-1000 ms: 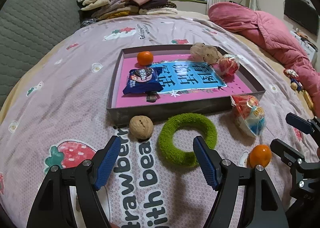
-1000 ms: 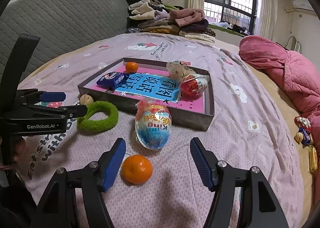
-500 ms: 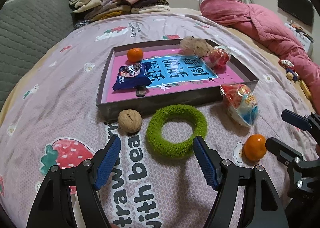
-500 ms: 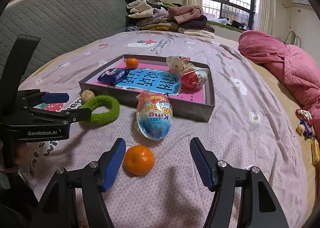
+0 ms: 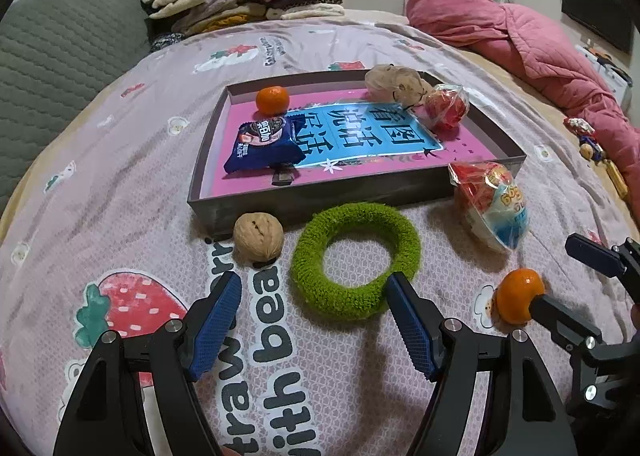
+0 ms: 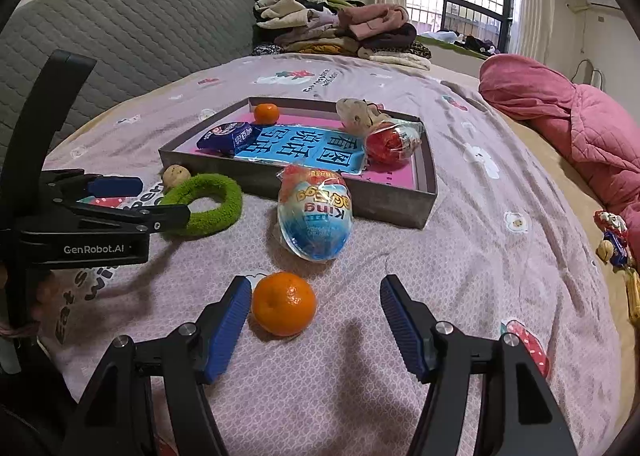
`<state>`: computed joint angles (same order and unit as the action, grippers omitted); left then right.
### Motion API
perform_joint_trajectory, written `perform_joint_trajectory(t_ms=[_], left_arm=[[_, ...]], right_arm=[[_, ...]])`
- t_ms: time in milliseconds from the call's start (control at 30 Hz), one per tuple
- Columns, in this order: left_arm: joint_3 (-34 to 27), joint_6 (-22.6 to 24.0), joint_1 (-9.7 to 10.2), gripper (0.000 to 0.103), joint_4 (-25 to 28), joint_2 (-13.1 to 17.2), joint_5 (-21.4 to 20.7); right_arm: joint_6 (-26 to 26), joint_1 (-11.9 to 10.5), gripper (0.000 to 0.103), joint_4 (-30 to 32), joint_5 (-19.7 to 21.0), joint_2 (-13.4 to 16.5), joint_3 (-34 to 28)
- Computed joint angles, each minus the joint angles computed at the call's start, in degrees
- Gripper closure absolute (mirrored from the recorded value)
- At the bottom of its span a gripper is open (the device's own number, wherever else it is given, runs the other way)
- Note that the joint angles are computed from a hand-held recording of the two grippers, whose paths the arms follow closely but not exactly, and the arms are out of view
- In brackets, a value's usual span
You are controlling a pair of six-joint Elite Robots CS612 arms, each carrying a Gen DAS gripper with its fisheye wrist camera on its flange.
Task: Organize objects
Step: 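Move left gripper to the green scrunchie while right gripper approaches the mandarin on the bed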
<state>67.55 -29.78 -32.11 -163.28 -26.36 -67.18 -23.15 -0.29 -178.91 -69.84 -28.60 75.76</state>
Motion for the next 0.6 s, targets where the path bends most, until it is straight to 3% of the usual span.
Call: perform_joint_trajectory(t_ms=[267, 600], left_arm=[[-0.8, -1.6, 0.29, 0.027, 1.7, 0.4, -1.0], [-2.3, -7.0, 0.78, 0.026, 5.4, 0.9, -0.4]], right_arm=[[-0.7, 0.3, 0.037, 0.6, -0.3, 0.3, -0.2], [-0.4, 0.7, 0.037, 2.3, -0.8, 1.0, -1.4]])
